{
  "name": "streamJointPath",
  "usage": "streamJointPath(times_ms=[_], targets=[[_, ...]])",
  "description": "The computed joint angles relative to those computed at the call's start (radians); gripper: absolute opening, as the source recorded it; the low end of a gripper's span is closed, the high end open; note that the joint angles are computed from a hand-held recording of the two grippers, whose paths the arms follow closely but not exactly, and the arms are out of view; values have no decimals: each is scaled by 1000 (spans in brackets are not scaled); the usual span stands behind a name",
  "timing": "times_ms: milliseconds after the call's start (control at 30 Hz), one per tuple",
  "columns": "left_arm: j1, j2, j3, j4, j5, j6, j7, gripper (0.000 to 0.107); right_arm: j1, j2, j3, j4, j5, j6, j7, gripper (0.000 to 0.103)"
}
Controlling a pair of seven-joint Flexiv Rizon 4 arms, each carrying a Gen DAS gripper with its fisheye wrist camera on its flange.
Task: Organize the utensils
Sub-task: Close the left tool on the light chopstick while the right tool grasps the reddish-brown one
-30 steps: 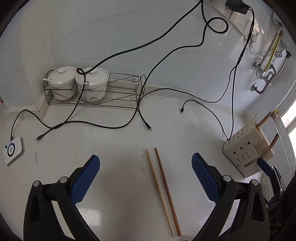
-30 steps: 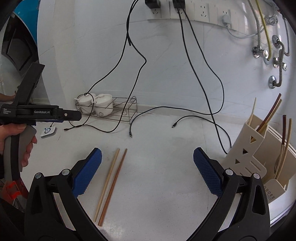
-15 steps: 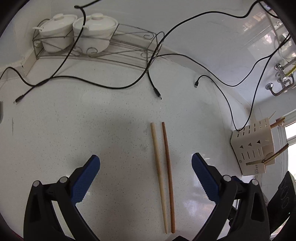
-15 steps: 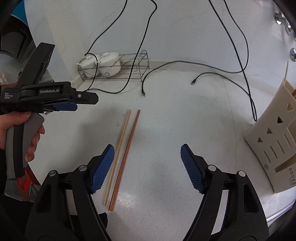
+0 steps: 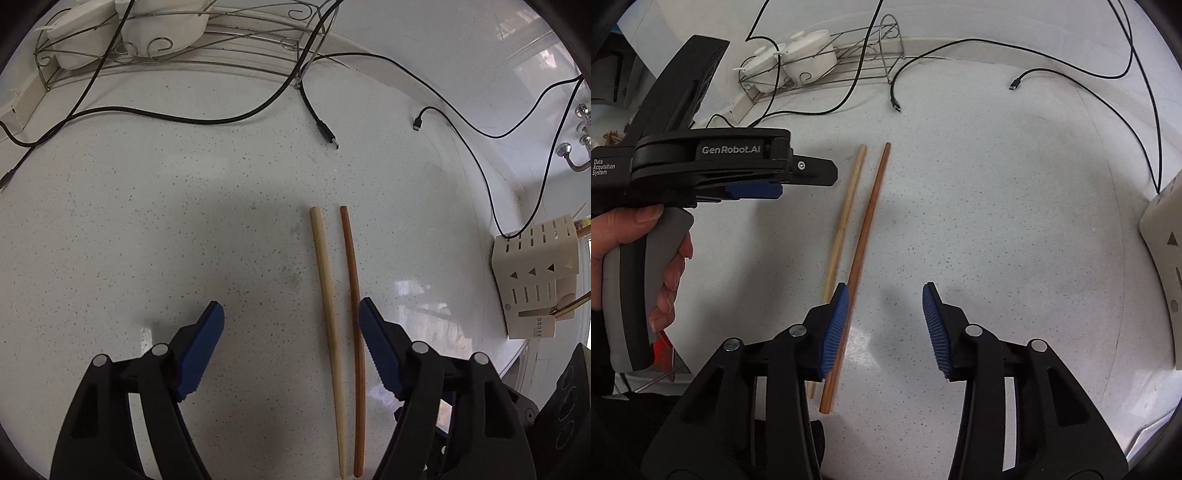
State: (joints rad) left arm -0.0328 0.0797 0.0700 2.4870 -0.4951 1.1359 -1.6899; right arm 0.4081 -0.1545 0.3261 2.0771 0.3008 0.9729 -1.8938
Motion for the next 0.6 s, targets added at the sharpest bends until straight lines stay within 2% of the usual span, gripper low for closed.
streamJointPath(times_ms=[100, 200, 333, 600], targets=[[8, -10, -1, -11, 31, -13, -17, 74, 9, -11, 4, -6, -8, -21, 9, 35], [22, -16, -3, -33, 102, -43, -59, 74, 11, -20, 6, -17, -3, -50, 10, 27], [37, -30, -9, -74, 206, -86, -132, 74, 26, -42, 4, -29, -38, -81, 54, 25], [42, -62, -14, -138, 339, -147, -191, 74, 44, -64, 7, -51, -88, -123, 110, 23]])
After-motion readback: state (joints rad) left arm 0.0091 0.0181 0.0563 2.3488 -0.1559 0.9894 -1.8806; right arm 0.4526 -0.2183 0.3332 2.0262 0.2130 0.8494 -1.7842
